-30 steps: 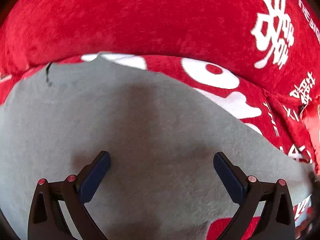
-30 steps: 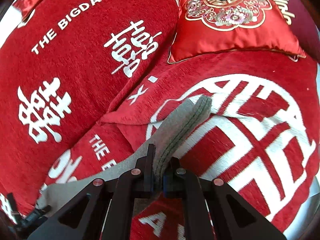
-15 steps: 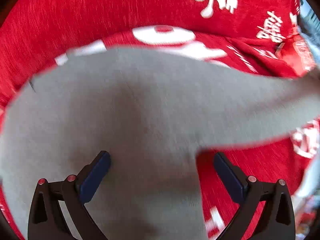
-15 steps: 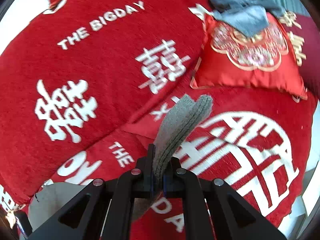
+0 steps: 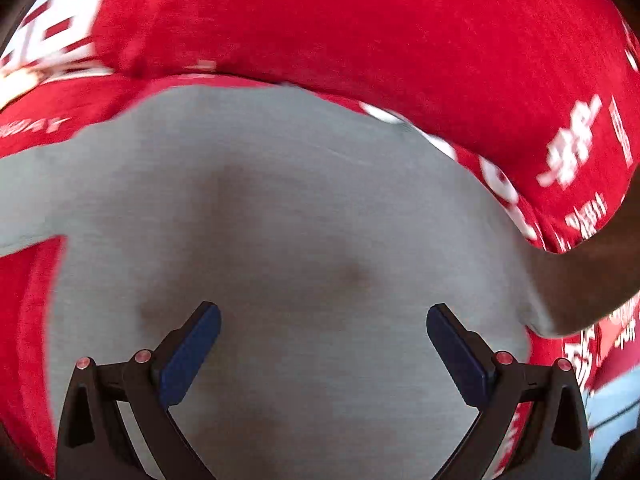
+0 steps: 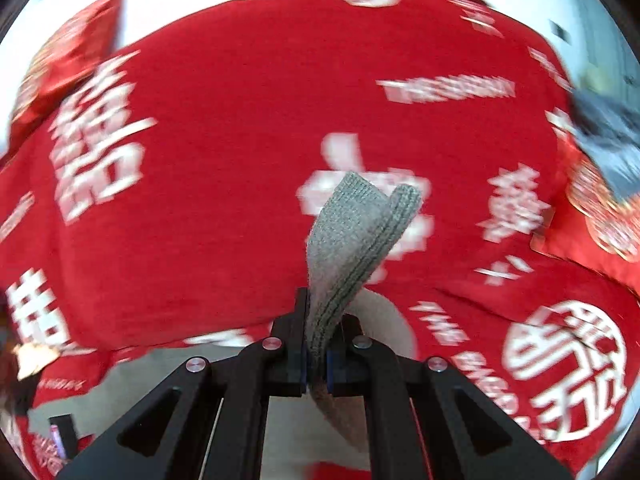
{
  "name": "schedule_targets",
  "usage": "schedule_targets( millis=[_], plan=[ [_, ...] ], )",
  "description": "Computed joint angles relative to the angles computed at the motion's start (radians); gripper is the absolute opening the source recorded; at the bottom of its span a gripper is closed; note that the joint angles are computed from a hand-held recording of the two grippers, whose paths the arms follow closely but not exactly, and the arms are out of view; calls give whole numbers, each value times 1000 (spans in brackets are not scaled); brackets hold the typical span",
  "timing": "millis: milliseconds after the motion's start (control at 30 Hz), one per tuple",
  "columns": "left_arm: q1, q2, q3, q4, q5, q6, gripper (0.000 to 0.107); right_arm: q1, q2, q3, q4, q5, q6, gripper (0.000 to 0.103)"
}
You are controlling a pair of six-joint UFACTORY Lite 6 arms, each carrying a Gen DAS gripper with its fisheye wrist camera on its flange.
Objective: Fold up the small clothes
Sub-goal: 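Lift the sleeve with the right tool and carry it across the body, then lay the sleeve on the shirt body and open the right tool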
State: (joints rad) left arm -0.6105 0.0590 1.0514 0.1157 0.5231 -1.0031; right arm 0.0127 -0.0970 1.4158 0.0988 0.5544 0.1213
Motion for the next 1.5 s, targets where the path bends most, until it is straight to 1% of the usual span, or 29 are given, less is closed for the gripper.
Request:
schedule_targets(
  millis=[100, 167, 233, 267, 300, 367, 433, 567, 633, 667, 700, 733, 767, 833, 900, 933, 1000, 1033, 1067, 1100, 1133, 1200, 1233, 1267, 1300, 1367, 1433, 1500],
  plan=[
    [119, -168, -184, -47, -33, 81, 103, 302, 100, 118, -281, 29, 312, 6],
    [197, -263, -285, -106, -41, 161, 103, 483, 219, 211, -457, 56, 501, 6],
    [270, -363, -378, -157, -38, 242, 103, 625, 372, 324, -574, 96, 621, 6],
    [310, -417, -425, -177, -31, 280, 103, 665, 438, 368, -590, 106, 642, 6],
    [316, -430, -447, -178, -45, 276, 103, 700, 510, 423, -590, 119, 650, 6],
    [403, -543, -531, -237, -17, 363, 103, 756, 671, 542, -577, 145, 646, 6],
    [517, -647, -606, -351, 20, 511, 103, 796, 817, 661, -561, 178, 634, 6],
    [639, -756, -678, -439, 77, 642, 103, 835, 1109, 936, -470, 273, 553, 7],
    [682, -793, -697, -475, 100, 692, 103, 830, 1242, 1088, -343, 328, 454, 13],
    [695, -812, -705, -481, 110, 700, 103, 829, 1279, 1127, -288, 340, 414, 32],
    [711, -837, -712, -485, 125, 706, 103, 830, 1284, 1124, -263, 327, 388, 46],
    [721, -859, -718, -489, 138, 709, 103, 838, 1253, 1079, -231, 286, 340, 82],
    [744, -898, -728, -501, 165, 722, 103, 838, 1241, 1067, -181, 277, 287, 92],
    [770, -975, -740, -490, 216, 707, 103, 840, 1196, 1029, -62, 259, 161, 92],
    [784, -1040, -736, -463, 270, 677, 103, 837, 1067, 854, 27, 183, 60, 92],
    [780, -1052, -726, -446, 280, 660, 103, 836, 972, 749, 27, 143, 47, 92],
    [696, -1013, -686, -365, 250, 555, 103, 815, 803, 540, 22, 55, 43, 92],
    [609, -961, -647, -284, 223, 459, 103, 779, 710, 435, 19, 45, 61, 92],
    [540, -906, -615, -223, 195, 384, 103, 753, 650, 351, 4, 6, 84, 92],
    [465, -822, -568, -166, 155, 309, 103, 708, 601, 287, -21, 7, 116, 92],
    [403, -725, -511, -137, 111, 263, 103, 652, 561, 220, -81, 13, 176, 92],
    [317, -595, -418, -115, 52, 222, 103, 565, 509, 114, -180, 16, 246, 92],
    [264, -505, -348, -75, 22, 175, 103, 509, 490, 63, -213, 20, 262, 92],
    [226, -412, -274, -60, -11, 166, 103, 454, 468, 17, -208, 13, 244, 92],
    [213, -311, -201, -82, -55, 199, 103, 380, 429, -55, -170, -15, 203, 92],
    [186, -115, -50, -127, -108, 256, 103, 277, 393, -120, -82, -44, 115, 92],
    [184, 80, 86, -228, -137, 377, 103, 202, 389, -151, 45, -64, -12, 92],
    [184, 194, 152, -241, -110, 398, 103, 203, 421, -136, 57, -77, -48, 92]
  ],
)
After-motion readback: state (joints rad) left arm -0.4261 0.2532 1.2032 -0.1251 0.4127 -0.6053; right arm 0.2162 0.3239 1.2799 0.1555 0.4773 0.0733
